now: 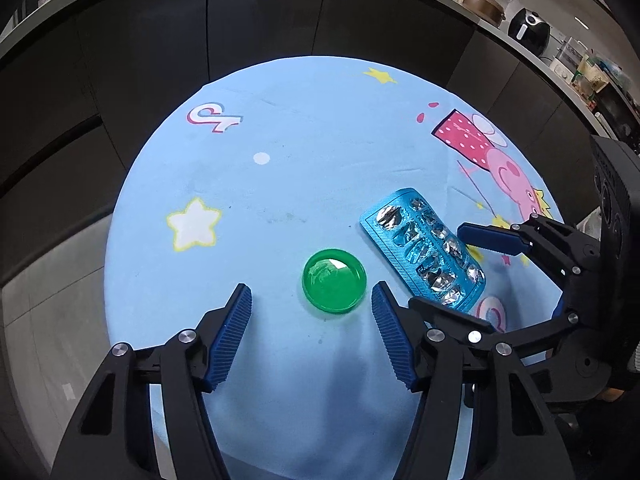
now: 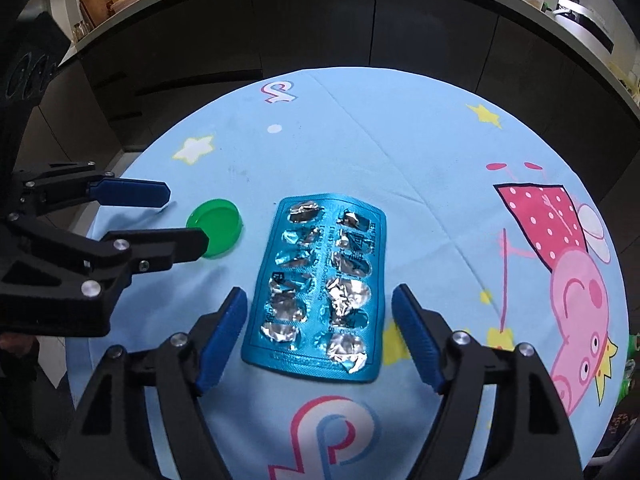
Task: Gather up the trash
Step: 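Grasp the blue blister pack with the right tool while the left tool grasps the green lid, then lift the blister pack and green lid and carry them over the white bin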
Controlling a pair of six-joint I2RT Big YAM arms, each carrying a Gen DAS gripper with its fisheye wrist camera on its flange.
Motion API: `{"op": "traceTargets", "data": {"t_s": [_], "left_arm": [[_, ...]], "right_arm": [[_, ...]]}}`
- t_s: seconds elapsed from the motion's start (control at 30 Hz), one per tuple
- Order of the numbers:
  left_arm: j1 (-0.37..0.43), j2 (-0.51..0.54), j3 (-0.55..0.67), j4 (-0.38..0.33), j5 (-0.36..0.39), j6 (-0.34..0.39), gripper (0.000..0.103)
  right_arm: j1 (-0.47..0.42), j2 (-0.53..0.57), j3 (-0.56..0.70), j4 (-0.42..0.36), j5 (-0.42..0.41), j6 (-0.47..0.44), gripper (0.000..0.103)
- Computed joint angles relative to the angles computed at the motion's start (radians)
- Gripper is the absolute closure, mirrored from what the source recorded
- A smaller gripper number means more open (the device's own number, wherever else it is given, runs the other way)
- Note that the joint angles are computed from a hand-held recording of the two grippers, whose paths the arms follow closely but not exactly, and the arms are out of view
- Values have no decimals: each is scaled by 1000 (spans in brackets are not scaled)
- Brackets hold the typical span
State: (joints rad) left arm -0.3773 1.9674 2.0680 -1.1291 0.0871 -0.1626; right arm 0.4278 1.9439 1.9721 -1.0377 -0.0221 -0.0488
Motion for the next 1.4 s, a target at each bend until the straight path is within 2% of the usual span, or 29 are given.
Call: {"op": "traceTargets", "data": {"t_s": [0.03,0.17,0.3,0.43,0.57,0.6,0.63,0.77,1.03,1.17,1.4], "left_arm": [[-1,5,7,-3,1,3,44],[-8,33,43,-16,8,18,44],[-20,54,69,-18,-27,40,44],[-36,54,60,-3,-124,77,59],[-39,36,26,25,-147,99,61],[-38,34,24,28,-145,99,62],[-39,33,21,31,-145,99,69],[-31,30,28,11,-103,75,69],[-59,-30,27,38,-44,49,69],[-97,-15,107,18,-16,60,69],[-183,88,342,-69,16,81,69]], "right_arm": [[-2,-4,-4,2,-1,2,36],[-14,-28,-33,-2,21,20,36],[-28,-70,-92,27,6,47,36],[-39,-97,-132,49,-9,78,36],[-47,-113,-152,66,-20,100,35],[-47,-114,-154,68,-23,104,35],[-48,-119,-160,73,-24,108,35],[-52,-147,-187,102,-36,120,36],[-74,-247,-265,173,-34,148,36],[-100,-324,-334,217,-24,174,36],[-176,-456,-458,271,1,208,36]]}}
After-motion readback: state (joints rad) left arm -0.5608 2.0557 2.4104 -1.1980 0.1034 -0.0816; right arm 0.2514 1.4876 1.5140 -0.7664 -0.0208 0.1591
